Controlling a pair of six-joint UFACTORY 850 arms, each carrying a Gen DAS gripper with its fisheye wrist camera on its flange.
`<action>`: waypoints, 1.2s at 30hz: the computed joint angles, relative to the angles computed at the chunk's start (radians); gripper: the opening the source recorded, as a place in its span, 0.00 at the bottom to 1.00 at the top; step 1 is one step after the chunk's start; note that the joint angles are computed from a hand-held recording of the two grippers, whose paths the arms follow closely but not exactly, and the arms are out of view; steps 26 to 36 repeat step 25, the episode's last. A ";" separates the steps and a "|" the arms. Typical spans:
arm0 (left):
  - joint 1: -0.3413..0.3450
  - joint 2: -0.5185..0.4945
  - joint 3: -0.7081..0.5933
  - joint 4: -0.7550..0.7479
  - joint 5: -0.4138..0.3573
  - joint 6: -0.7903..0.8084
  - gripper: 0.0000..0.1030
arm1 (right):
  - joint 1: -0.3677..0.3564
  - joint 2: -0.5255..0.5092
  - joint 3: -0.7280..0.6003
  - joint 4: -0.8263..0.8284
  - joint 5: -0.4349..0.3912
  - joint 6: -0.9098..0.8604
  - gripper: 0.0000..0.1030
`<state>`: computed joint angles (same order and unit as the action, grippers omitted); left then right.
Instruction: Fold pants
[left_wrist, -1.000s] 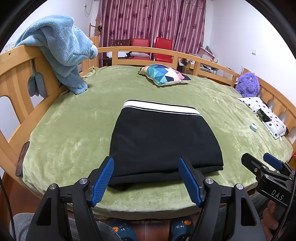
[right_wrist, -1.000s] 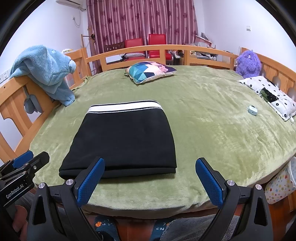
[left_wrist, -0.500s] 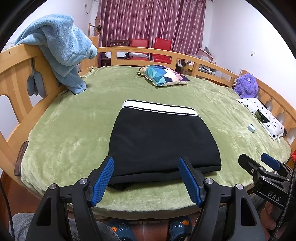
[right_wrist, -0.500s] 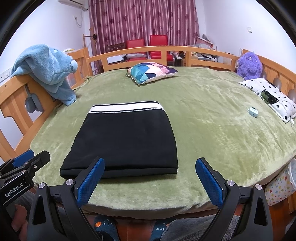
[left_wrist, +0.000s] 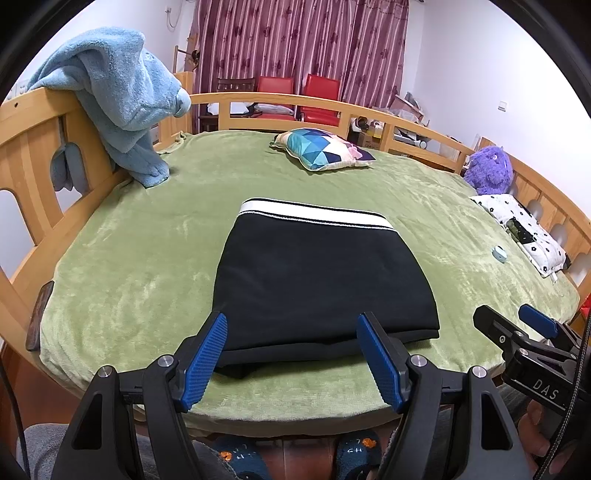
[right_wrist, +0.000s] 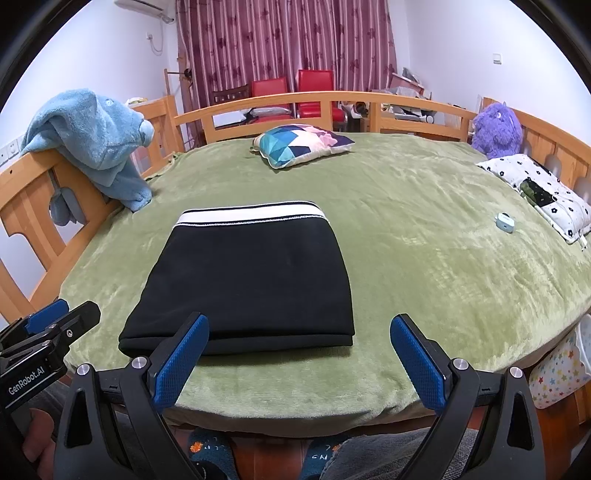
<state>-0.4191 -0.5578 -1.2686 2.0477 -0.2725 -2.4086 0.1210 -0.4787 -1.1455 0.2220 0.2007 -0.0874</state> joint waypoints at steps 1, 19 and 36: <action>0.000 0.000 0.000 -0.001 -0.001 0.000 0.69 | 0.000 0.001 0.000 -0.001 -0.001 0.001 0.95; -0.002 -0.002 -0.004 0.031 0.008 -0.038 0.69 | -0.007 -0.008 -0.004 -0.011 0.008 0.013 0.95; -0.010 -0.008 -0.013 0.000 0.004 -0.019 0.69 | -0.008 -0.013 -0.009 -0.004 0.011 0.006 0.95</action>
